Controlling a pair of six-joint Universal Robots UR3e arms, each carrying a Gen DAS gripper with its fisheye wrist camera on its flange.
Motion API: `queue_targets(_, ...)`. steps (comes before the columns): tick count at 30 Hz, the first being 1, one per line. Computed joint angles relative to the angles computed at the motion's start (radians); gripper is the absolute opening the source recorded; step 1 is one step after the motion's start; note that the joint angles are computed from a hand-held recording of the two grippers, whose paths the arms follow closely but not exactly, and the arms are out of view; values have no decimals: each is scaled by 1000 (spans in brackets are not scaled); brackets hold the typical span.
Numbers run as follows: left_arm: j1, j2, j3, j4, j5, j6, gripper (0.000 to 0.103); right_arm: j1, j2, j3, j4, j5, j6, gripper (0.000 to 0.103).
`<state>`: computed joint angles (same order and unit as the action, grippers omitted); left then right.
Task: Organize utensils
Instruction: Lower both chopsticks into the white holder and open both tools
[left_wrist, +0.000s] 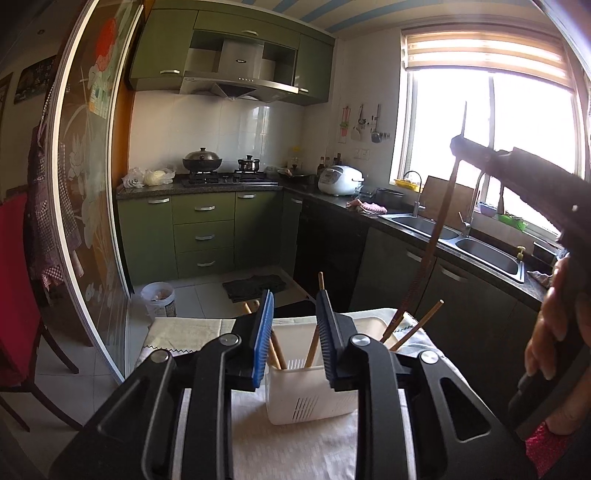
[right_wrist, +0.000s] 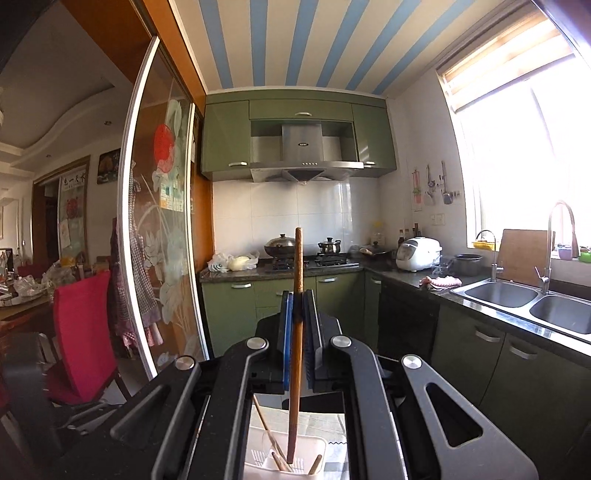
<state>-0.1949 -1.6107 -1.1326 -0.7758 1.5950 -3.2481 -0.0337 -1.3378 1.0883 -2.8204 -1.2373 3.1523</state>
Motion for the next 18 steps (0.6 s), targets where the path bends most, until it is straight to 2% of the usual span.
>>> queue_targets(5,55,120,-143,-20,-79,-9,23,25,74,-17,24,-25,-18,7)
queue_targets(11,114,248,-290,-87,-163,-14,24,45,70,85,2,-46,-62,7)
queue_targets(14,121,288,-337,-102,-171,-11,24,46,62,130,-8,-44,-69,7)
queue_targets(18,102,327,-392,-74,-137,-16,36,46,39,179,-31,-43,-73,11)
